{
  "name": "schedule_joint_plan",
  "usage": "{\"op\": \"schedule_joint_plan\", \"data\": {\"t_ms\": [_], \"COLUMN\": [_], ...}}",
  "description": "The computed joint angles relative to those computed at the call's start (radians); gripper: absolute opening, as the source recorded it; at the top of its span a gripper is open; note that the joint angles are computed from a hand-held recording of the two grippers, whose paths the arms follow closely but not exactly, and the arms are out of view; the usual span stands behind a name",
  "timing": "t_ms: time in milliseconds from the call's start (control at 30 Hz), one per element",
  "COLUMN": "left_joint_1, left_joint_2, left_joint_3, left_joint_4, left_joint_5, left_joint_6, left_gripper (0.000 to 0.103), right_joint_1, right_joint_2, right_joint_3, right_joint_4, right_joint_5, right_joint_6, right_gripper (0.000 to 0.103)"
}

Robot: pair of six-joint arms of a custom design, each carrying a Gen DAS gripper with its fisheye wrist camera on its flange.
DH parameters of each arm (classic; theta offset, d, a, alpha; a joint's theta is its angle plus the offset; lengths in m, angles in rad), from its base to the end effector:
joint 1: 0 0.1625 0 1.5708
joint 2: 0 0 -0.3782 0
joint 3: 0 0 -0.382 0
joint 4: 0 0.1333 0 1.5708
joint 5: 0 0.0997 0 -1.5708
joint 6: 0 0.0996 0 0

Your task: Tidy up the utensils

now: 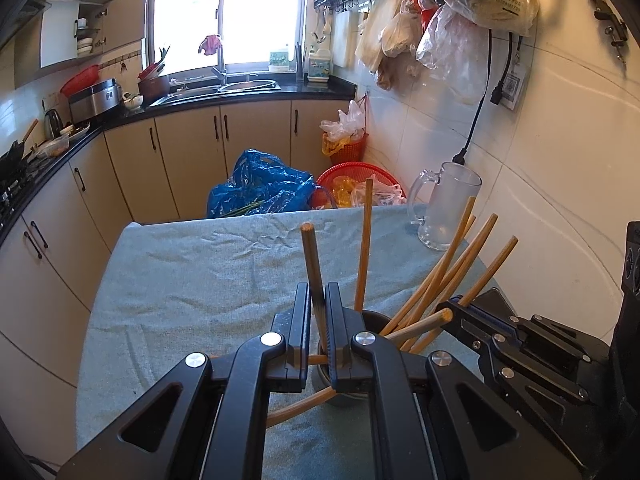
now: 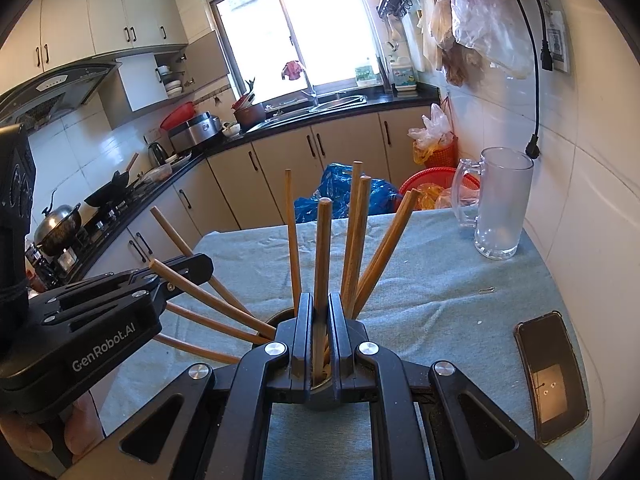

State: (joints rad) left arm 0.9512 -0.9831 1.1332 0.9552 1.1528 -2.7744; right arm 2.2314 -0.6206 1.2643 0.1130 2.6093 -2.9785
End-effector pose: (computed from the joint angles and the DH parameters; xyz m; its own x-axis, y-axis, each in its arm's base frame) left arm -0.1717 -0.5398 0.2940 -0.6069 0.6180 -0.4997 0.7894 0.5417 -0.2887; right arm 0.3943 -0.4301 0.0460 -0.8431 0.2689 0.4656 -0.2882 0.5051 -0.8135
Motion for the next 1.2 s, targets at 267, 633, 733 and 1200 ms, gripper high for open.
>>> {"op": "schedule_joint_plan", "data": {"t_ms": [267, 633, 733, 1200], "left_joint_1": [-0.004, -0.049, -0.057, -0.103], "left_joint_2": [-0.015, -0.162, -0.216, -0.612], "left_joint_3": [0.013, 0.069, 0.090, 0.410], "left_joint_4": [0.003, 0.003, 0.008, -0.135], "left_joint_5": [-0.006, 0.027, 0.032, -0.068], "left_joint_6": [-0.011, -0.049, -0.072, -0.052], "left_gripper": [0.007, 0.035, 0.040, 0.098], "right_joint_1": [0.003, 0.054, 0.076, 0.209], "right_joint_2": [0.005, -0.034, -0.044, 0.030], "right_joint_3": [-0.011, 0.025, 0.042, 0.052], "right_joint_4": [0.008, -0.061, -0.065, 0.193], "right_joint_5": [0.000, 0.055, 0.075, 0.206], "right_joint_6": [-0.012, -0.055, -0.034, 0.309], "right_gripper": [0.008, 0.046, 0.050, 0.066]}}
